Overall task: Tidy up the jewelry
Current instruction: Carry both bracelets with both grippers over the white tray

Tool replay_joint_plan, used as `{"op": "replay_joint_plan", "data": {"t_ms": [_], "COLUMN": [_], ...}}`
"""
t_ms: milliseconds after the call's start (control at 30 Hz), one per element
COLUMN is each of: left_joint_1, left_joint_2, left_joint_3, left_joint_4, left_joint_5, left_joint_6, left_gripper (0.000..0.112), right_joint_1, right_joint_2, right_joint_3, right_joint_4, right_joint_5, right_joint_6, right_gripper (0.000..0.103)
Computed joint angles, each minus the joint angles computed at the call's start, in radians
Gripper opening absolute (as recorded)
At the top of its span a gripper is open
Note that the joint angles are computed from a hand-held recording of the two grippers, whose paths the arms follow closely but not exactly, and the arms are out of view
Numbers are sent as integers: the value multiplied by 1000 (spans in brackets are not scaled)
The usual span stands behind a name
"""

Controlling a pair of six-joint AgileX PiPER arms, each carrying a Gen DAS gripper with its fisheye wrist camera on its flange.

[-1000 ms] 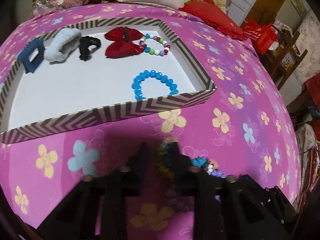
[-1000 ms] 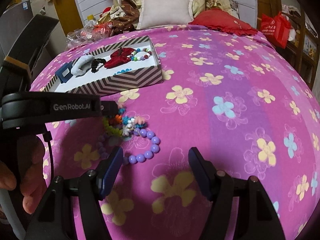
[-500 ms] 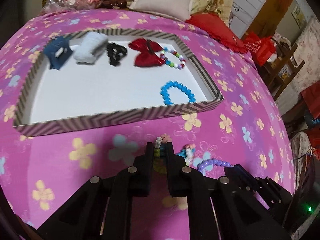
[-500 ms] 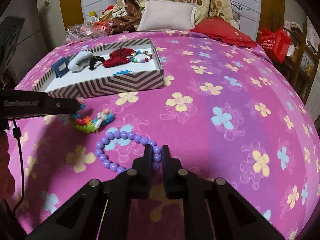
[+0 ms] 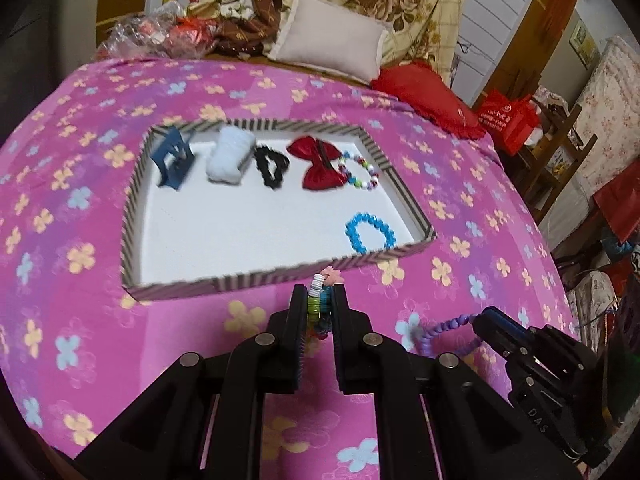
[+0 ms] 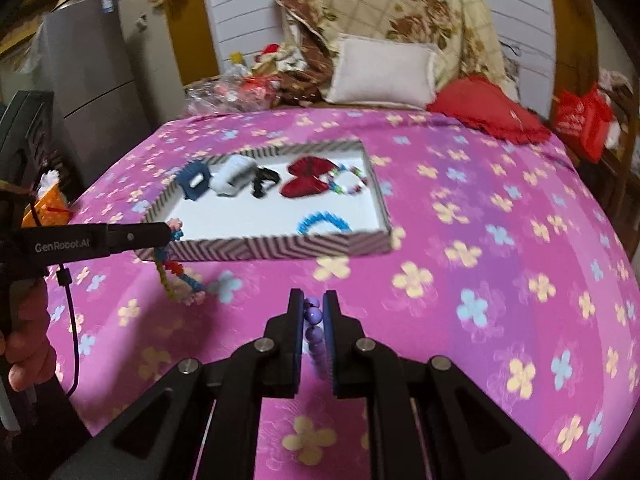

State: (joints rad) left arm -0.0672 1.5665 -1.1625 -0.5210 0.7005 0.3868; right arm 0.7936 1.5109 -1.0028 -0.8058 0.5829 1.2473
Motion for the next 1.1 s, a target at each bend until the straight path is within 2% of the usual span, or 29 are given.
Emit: {"op": "replay_joint_plan", "data": {"t_ms": [167,367,667,900,1100], "left_joint_1": [32,64,70,80,105], "left_joint_2": [4,45,162,244,298], "left_joint_3": [-60,-142,-286,-307,-322], "left_joint_4": [33,68,136,134,134], "left_joint_5": [23,30,23,40,45], "left_joint_6": [-15,-46,-148,-172,-176], "left_gripper": [2,2,2,2,3], "right_joint_1": [-6,-58,-108,-160,-201], "right_joint_2": [24,98,340,457,549], "right_joint_3": [-109,-275,-609,-693,-751], "right_joint_4": [67,219,423,662,693], "right_joint_5": [22,2,39,-29,11], "right_joint_6": [-136,-333,-582,-704,-733], "right_gripper": [9,9,9,9,9]}}
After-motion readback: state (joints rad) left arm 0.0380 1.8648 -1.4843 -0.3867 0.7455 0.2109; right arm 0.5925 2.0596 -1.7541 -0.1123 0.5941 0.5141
